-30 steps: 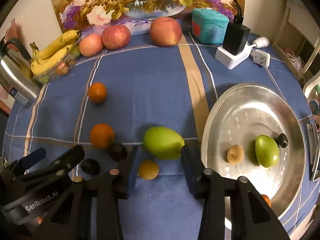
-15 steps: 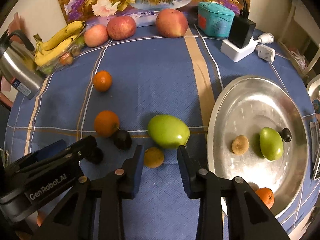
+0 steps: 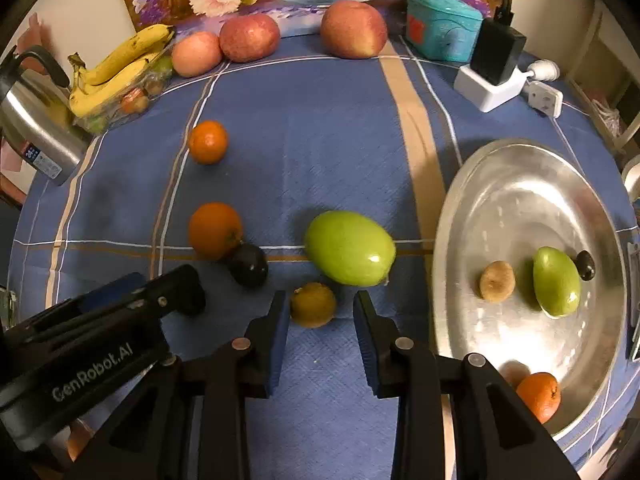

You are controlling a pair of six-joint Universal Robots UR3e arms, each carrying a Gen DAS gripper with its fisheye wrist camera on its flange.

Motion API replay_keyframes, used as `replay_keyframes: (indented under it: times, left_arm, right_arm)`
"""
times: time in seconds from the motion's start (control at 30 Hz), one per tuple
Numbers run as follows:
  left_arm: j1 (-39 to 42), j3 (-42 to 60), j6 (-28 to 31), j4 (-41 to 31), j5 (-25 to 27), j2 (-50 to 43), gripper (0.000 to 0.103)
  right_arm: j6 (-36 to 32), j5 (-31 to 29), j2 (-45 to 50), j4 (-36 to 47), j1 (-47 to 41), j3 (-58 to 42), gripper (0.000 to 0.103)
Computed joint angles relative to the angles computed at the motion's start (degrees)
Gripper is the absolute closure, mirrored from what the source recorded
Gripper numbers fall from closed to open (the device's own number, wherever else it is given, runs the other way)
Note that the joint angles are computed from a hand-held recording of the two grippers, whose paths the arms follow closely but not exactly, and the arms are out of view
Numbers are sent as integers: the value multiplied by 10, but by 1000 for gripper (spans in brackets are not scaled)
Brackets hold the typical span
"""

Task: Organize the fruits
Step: 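Grasp the black plum with the left tool while the right tool grasps the small brown fruit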

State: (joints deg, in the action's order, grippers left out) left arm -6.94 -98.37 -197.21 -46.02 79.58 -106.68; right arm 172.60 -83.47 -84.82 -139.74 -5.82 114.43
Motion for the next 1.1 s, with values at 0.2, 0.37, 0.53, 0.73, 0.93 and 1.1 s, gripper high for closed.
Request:
replay_keyframes:
  times: [0.2,0.37,0.53,0.73,0.93,1.1]
  left_arm:
    - [4,3,-7,-4,-20,-5,54]
    - [9,-6,-2,-3,-29,0,61]
    - [8,1,-2,-5,-35,-5,69]
    - [12,-4,-2,-4,-41,-2,73]
    - [20,-18,-5,4,-49,7,74]
    - [22,-27,-13,10,-43,18,74]
  right_arm:
    - [0,4,8,2,3,-5,70]
    - [-4,8,9,4,4,-6,74]
    - [2,4,21,6,14,-18,76]
    - [6,5,23,9,15,-22,76]
    - [2,10,11,14,6,-14,76]
    - [1,11,5,18,2,-12,76]
